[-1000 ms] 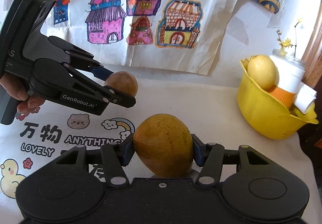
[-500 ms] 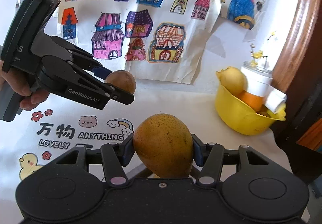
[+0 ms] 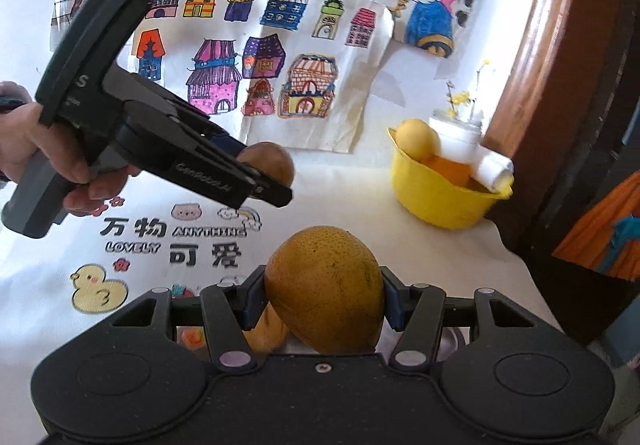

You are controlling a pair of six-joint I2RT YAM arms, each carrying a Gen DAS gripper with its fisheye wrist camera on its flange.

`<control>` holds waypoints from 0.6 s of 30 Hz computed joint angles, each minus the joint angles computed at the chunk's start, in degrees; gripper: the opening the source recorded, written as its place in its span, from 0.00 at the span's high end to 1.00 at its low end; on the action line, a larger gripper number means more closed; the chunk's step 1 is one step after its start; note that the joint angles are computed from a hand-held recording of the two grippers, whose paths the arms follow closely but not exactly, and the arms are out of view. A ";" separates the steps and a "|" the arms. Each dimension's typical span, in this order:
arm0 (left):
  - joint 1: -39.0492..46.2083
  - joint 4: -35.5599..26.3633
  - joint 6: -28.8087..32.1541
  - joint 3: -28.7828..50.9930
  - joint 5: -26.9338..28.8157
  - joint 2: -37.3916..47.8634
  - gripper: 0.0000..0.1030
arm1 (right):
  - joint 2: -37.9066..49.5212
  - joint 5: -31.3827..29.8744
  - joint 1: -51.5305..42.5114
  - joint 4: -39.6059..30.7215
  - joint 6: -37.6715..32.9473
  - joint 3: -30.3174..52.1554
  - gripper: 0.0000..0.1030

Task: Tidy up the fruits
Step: 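Carry the pepino melon with the left tool while the right tool carries the mango over the tray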

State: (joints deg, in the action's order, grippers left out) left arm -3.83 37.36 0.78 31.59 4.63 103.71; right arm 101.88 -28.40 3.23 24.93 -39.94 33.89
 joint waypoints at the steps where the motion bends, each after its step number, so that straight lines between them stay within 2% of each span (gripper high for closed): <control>1: -0.98 0.34 -0.57 -0.10 -0.37 0.17 0.52 | -0.48 -0.35 -0.63 -0.06 -0.12 -0.75 0.44; 8: -6.16 2.25 -3.58 -0.13 -1.19 2.24 0.52 | -2.71 -3.62 -5.35 0.31 -2.16 -6.47 0.44; 18: -11.92 3.59 -5.96 1.80 -2.61 6.83 0.52 | -1.77 -4.64 -7.77 7.05 -3.74 -13.85 0.43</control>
State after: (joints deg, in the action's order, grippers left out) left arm -15.76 40.96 -5.18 33.38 2.03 110.54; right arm 100.10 -33.04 -4.54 31.98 -43.68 20.04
